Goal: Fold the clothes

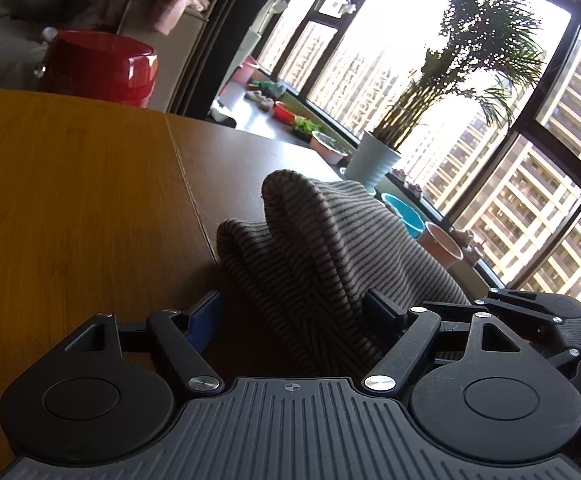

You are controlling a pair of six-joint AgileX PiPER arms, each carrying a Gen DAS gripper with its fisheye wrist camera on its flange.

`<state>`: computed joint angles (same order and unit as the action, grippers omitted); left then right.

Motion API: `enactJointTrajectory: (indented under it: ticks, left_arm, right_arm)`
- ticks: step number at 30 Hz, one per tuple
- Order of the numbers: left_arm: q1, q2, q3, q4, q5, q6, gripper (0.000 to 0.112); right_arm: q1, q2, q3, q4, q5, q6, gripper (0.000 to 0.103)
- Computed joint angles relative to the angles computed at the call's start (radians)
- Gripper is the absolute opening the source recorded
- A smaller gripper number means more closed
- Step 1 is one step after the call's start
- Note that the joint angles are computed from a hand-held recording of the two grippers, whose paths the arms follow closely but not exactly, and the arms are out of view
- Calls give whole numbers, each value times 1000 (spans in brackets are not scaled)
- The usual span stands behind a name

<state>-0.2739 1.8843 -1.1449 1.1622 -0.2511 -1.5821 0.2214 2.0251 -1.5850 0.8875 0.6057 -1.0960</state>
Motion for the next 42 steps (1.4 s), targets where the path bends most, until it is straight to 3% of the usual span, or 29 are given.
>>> enactJointTrajectory:
  ticks: [2, 3, 5, 8, 10, 15, 17, 19, 20, 21, 22, 26, 29, 31, 34, 36, 39, 42]
  left_arm:
    - [2, 4, -6, 10, -4, -11, 84]
    - [4, 6, -10, 19, -5, -21, 85]
    - [5, 7, -14, 31, -5, -34, 86]
    - [7, 0, -12, 38, -1, -40, 86]
    - [8, -25, 12, -18, 7, 19, 85]
    - [12, -101, 100, -244, 30, 250, 81]
    - [22, -126, 139, -277, 20, 279, 73]
    - [36, -144, 171, -247, 0, 247, 56]
    - [43, -149, 183, -228, -12, 228, 54]
    - [45, -146, 186, -200, -32, 201, 53]
    - [45, -142, 186, -178, -50, 180, 52]
    - [7, -109, 157, -113, -84, 144, 52]
    - [-40, -89, 119, -65, -44, 126, 52]
    - [-48, -77, 101, -39, -36, 102, 52]
    - [-47, -69, 91, -25, -39, 85, 52]
    - [-41, -63, 89, -18, -48, 77, 52]
    - [-23, -51, 90, -11, -86, 62, 55]
    - [-7, -40, 90, -9, -133, 59, 57]
  right_arm:
    - [-24, 31, -57, 9, 84, 44, 66]
    - [-35, 59, -98, 21, 161, 59, 100]
    - [-28, 70, -110, 15, 195, 47, 103]
    - [26, 17, 5, 2, 39, -46, 103]
    - [40, 2, 43, 14, -10, -77, 103]
    - [25, -4, 50, 59, -1, -64, 103]
    - [2, -20, 37, 99, 35, -52, 94]
    - [-20, -36, 21, 133, 67, -36, 64]
    - [-23, -51, 21, 139, 52, -43, 56]
    - [-24, -66, 20, 140, 33, -49, 41]
    - [-8, -79, 13, 102, -14, -45, 34]
    - [61, -44, -94, -67, -79, 37, 34]
    - [116, 50, -242, -237, -72, 170, 36]
    - [149, 144, -383, -382, -37, 301, 58]
    - [179, 287, -578, -579, 32, 457, 58]
    - [178, 307, -574, -585, 12, 432, 46]
    - [152, 264, -501, -461, -22, 354, 30]
    - [107, 219, -472, -330, 3, 302, 26]
